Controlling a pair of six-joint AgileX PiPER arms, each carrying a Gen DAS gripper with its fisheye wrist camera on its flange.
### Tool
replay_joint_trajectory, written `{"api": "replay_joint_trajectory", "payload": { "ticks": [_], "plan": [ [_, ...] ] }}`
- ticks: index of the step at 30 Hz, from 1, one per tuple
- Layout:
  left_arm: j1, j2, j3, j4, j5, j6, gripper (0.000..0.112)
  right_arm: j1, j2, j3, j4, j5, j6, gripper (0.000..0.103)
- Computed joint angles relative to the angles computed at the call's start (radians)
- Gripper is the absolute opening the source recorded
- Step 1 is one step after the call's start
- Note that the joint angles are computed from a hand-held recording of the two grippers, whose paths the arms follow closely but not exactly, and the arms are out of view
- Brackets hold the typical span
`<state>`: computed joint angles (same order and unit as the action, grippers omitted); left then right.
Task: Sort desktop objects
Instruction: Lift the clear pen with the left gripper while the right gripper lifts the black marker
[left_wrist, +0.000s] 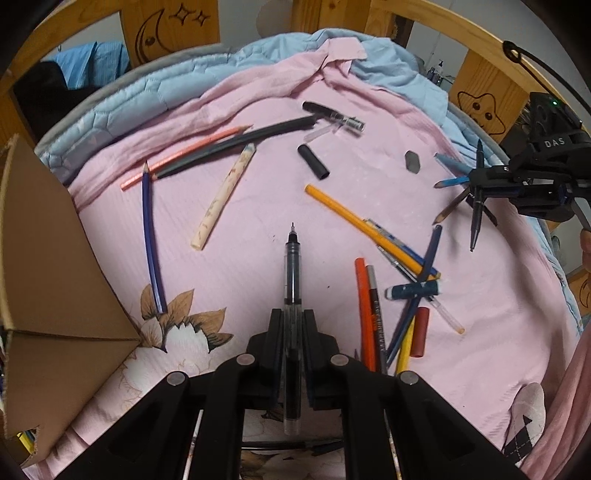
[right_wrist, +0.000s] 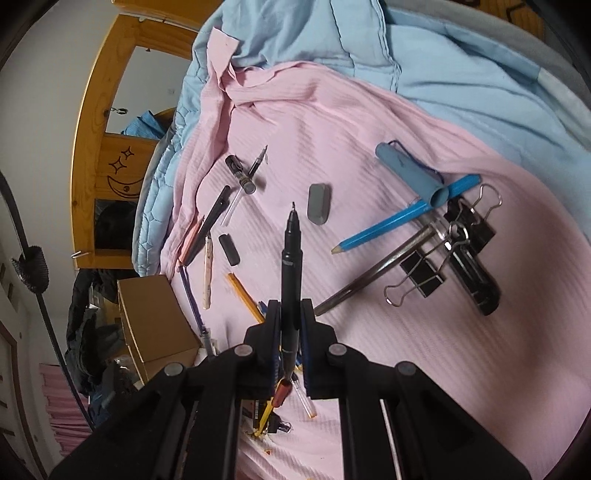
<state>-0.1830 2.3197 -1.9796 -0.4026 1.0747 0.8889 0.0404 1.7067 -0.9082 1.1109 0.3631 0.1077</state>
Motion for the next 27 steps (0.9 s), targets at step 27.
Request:
{"api": "replay_joint_trajectory", "payload": {
  "ticks": [27],
  "plan": [
    [0.12,-0.55,0.548,-0.258,-0.249,0.293,0.009,0.055,-0.131,0.082,-0.114,-0.075,0.147,0.01]
  ]
}}
